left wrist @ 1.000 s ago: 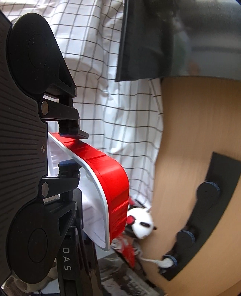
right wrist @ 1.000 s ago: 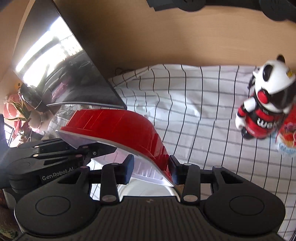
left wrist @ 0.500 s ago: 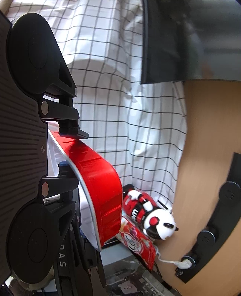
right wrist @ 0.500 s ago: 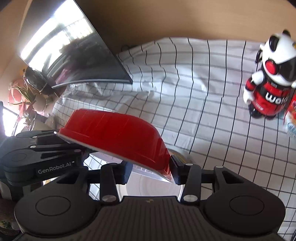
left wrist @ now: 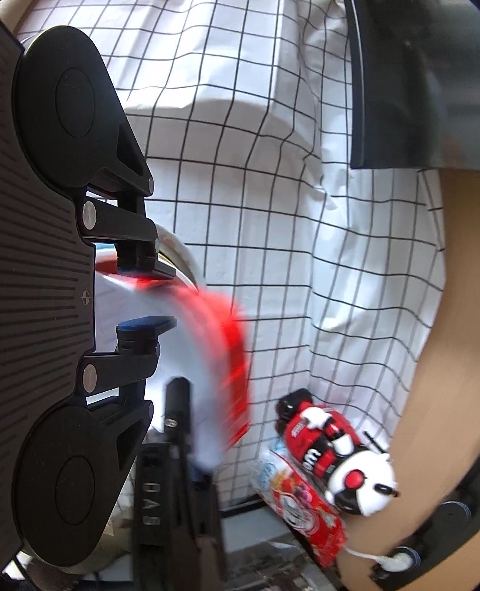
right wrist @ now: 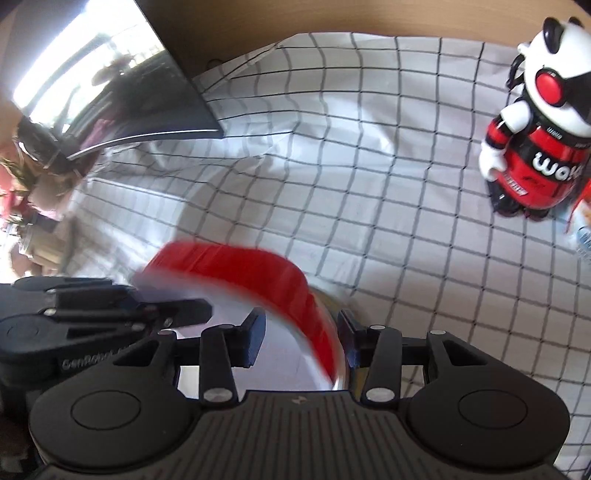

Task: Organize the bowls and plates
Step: 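Carry the tray with both grippers over the stacked bowls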

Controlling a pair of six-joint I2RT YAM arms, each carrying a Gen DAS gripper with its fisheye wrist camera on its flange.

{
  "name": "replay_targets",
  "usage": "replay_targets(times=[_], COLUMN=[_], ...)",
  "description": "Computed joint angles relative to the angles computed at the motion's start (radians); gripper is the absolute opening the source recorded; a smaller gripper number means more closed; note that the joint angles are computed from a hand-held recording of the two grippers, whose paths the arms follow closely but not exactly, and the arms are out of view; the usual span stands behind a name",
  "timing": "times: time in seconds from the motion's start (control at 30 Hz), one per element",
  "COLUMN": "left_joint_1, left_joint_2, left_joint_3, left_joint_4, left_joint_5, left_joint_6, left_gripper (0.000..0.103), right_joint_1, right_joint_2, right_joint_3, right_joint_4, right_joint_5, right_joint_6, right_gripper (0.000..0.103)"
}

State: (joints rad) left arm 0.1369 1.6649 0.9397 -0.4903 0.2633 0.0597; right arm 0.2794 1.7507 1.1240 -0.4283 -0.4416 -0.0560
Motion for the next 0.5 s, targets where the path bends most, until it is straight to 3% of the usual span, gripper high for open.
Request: replay_targets(times=[0.2, 0.33, 0.5], left_joint_1=[0.001, -0.017, 0.003], left_joint_2=[-0.010, -0.002, 0.041], left_joint_3=[-0.066, -0.103, -0.103], left_joint_4=[0.103, 0.211, 0.213], left_joint_5=[-0.008, -0.078, -0.049], left_joint_6=[0.009, -0.010, -0.010], left_gripper=[0.024, 0.024, 0.026], right_joint_1=[0.004, 0.001, -0.002], right_joint_2=[0.030, 0.076, 0.097], right_joint_3=[-0.030, -0.024, -0.062], right_joint_4=[0.073, 0.090, 0.110], right_joint_5=[0.026, 0.035, 0.046], right_joint_6=[-0.008, 0.008, -0.010], right_gripper=[0.044, 0.044, 0.044])
